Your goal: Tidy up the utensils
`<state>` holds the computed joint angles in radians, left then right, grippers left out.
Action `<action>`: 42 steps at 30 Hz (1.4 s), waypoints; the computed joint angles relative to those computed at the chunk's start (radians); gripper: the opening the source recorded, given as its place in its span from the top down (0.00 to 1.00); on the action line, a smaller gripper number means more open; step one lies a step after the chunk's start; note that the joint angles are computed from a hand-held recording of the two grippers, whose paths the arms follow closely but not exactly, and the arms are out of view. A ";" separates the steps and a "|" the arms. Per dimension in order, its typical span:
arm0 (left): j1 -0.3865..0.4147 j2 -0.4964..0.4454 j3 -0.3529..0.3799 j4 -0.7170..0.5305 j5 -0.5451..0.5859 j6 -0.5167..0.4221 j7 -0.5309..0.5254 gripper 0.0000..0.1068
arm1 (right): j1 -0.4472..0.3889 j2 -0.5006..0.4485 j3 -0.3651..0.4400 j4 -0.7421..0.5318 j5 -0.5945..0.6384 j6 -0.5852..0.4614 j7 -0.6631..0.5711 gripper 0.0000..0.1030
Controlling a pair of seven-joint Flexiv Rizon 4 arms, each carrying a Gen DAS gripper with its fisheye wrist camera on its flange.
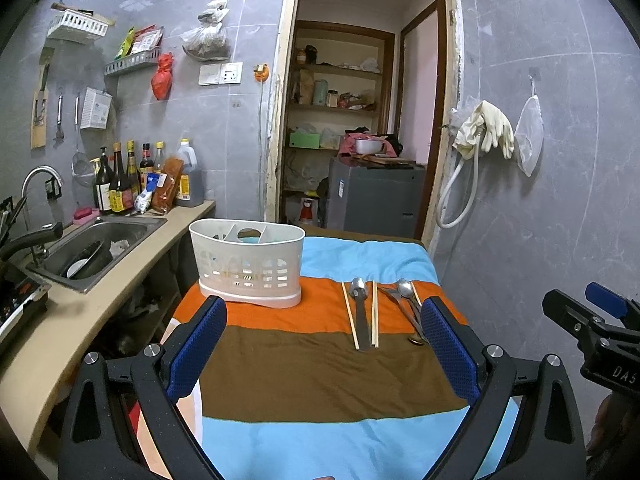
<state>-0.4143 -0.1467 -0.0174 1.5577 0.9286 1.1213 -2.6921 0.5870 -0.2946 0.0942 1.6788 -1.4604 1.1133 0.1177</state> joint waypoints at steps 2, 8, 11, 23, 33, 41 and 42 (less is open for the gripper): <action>0.010 -0.010 0.001 -0.005 -0.019 0.014 0.016 0.11 | 0.003 -0.002 0.003 -0.005 0.021 -0.010 -0.026 0.00; 0.014 -0.061 0.022 -0.063 -0.053 0.034 0.064 0.11 | 0.003 -0.024 -0.017 -0.047 0.035 -0.011 -0.067 0.00; 0.018 -0.099 0.036 -0.104 -0.091 0.043 0.111 0.11 | -0.005 -0.046 -0.029 -0.076 0.056 0.012 -0.097 0.00; 0.022 -0.378 0.070 -0.387 -0.364 -0.042 0.398 0.11 | -0.055 -0.245 -0.072 -0.276 0.392 0.150 -0.443 0.01; 0.031 -0.597 0.093 -0.593 -0.607 -0.196 0.589 0.28 | -0.133 -0.507 0.103 -0.599 0.834 0.026 -0.907 0.46; 0.055 -0.730 0.082 -0.748 -0.759 -0.344 0.687 0.62 | -0.142 -0.669 0.229 -0.858 1.049 -0.120 -1.175 0.68; 0.056 -0.744 0.080 -0.767 -0.771 -0.360 0.693 0.63 | -0.143 -0.687 0.257 -0.889 1.078 -0.143 -1.220 0.70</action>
<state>-0.3588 -0.8908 0.0631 0.7903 0.1572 0.7610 -1.9991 0.4440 -0.9815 0.3507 0.7894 -0.3821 0.9702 -1.1024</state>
